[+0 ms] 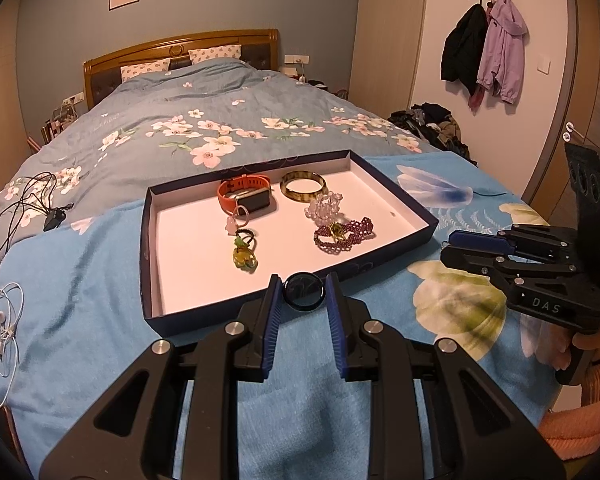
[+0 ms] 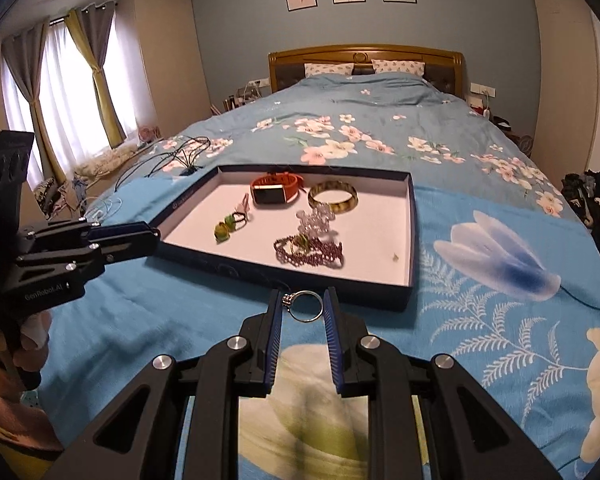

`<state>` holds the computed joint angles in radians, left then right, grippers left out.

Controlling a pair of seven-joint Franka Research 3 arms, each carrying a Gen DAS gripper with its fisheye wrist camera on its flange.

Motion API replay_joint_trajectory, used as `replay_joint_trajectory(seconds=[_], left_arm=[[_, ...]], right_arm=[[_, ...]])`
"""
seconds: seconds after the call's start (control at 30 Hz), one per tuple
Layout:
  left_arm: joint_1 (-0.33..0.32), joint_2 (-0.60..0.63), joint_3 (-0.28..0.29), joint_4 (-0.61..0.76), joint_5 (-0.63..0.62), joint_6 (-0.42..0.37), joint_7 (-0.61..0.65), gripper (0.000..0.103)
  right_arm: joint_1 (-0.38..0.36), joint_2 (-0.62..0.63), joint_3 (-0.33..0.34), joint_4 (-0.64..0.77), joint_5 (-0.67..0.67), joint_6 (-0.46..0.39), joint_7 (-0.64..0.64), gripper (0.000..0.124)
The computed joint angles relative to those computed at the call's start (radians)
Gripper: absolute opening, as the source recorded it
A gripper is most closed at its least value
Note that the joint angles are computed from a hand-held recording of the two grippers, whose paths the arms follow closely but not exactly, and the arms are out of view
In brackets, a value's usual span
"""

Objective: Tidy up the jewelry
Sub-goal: 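Lower the black ring into the tray with left tool while right tool lowers the silver ring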

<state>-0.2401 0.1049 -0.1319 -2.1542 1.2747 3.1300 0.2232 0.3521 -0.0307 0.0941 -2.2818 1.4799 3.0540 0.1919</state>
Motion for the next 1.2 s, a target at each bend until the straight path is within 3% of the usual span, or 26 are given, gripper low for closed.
replay_joint_trajectory(seconds=[0.63, 1.0, 1.2], left_arm=[[0.004, 0.006, -0.002, 0.026, 0.002, -0.015, -0.003, 0.023], [-0.002, 0.031, 0.013, 0.063, -0.002, -0.008, 0.001, 0.022], [-0.004, 0.053, 0.022, 0.077, -0.072, 0.002, 0.06, 0.023]], right_arm=[[-0.003, 0.019, 0.006, 0.06, 0.063, -0.038, -0.073, 0.019], [-0.012, 0.053, 0.008, 0.098, 0.01, -0.056, -0.04, 0.019], [-0.021, 0.085, 0.014, 0.131, -0.043, -0.061, -0.001, 0.019]])
